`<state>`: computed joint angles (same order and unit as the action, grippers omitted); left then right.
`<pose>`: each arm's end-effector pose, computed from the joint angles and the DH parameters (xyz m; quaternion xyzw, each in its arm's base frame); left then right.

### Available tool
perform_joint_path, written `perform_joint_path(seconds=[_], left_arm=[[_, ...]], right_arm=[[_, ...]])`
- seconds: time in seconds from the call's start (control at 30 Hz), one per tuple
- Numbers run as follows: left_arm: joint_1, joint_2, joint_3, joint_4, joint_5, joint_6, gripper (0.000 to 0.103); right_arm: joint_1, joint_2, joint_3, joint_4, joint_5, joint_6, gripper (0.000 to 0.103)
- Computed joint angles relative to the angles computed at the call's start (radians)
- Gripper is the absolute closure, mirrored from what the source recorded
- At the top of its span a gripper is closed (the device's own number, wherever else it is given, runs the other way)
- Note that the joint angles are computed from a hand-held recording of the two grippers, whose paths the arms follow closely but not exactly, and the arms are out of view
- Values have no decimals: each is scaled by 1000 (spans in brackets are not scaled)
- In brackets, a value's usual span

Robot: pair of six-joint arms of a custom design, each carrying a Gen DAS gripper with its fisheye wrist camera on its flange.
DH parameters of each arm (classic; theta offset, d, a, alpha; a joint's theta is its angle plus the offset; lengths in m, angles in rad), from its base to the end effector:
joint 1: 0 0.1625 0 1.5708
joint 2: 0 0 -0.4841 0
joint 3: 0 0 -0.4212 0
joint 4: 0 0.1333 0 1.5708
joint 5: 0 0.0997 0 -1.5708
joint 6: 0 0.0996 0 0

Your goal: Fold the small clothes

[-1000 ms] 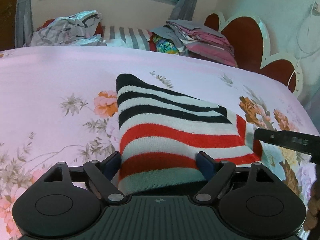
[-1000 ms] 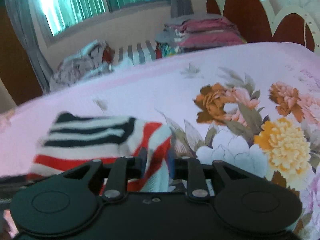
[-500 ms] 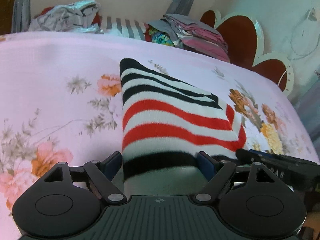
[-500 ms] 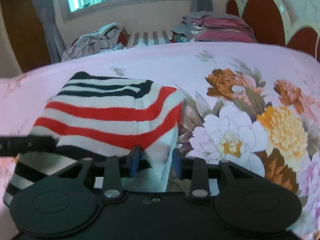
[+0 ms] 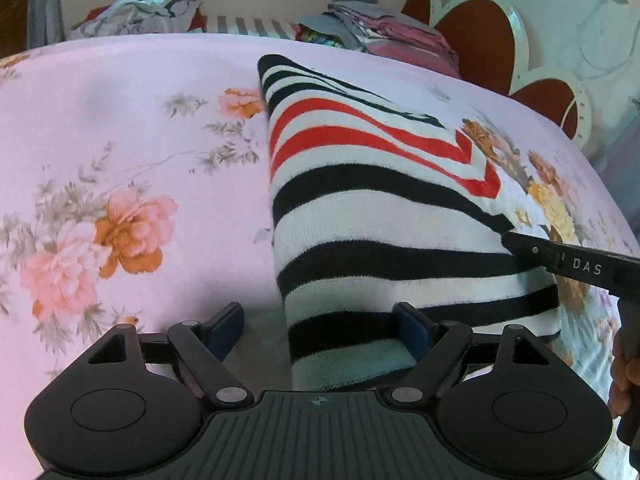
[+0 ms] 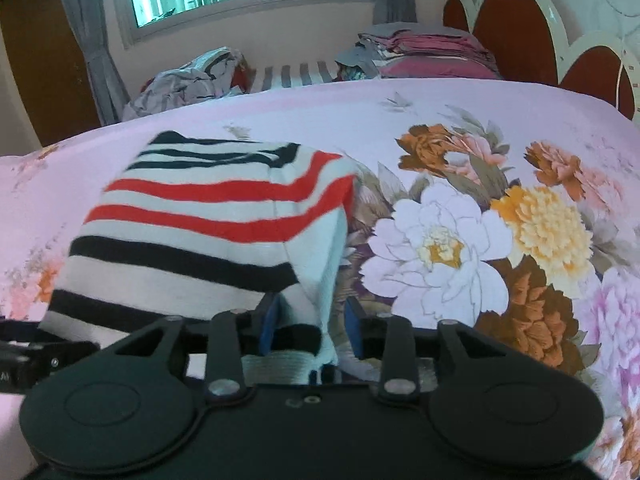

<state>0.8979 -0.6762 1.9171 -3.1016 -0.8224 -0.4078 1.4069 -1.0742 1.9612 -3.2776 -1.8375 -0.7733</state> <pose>-0.2357 -0.6183 0.0255 0.0694 0.9199 -0.3014 0.2410 0.0020 -0.6440 0.2689 0.2222 -0.8830 0.2973 0.2872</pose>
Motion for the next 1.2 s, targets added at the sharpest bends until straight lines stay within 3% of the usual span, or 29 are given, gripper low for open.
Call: perform_joint_path(seconds=[0.1, 0.2, 0.3, 0.47, 0.77, 0.9, 1.03, 1.2], left_arm=[[-10, -14, 3, 34, 3, -28, 21], [-26, -18, 13, 24, 29, -15, 21], [-22, -20, 10, 44, 28, -23, 21], [-14, -23, 10, 46, 5, -20, 21], [-7, -65, 18, 13, -48, 15, 21], [3, -68, -10, 15, -68, 7, 21], [15, -48, -59, 24, -78, 19, 17], [32, -16, -120, 74, -51, 13, 14]], right_arm=[[13, -18, 20, -14, -7, 13, 65], [11, -52, 69, -50, 32, 9, 67], [5, -58, 99, -80, 5, -10, 67], [-19, -56, 99, -46, -28, 69, 63], [6, -77, 102, 13, -99, 158, 59], [20, -103, 101, 23, -86, 161, 56], [20, -108, 56, 71, -27, 193, 38], [8, -60, -45, 186, 21, 234, 34]])
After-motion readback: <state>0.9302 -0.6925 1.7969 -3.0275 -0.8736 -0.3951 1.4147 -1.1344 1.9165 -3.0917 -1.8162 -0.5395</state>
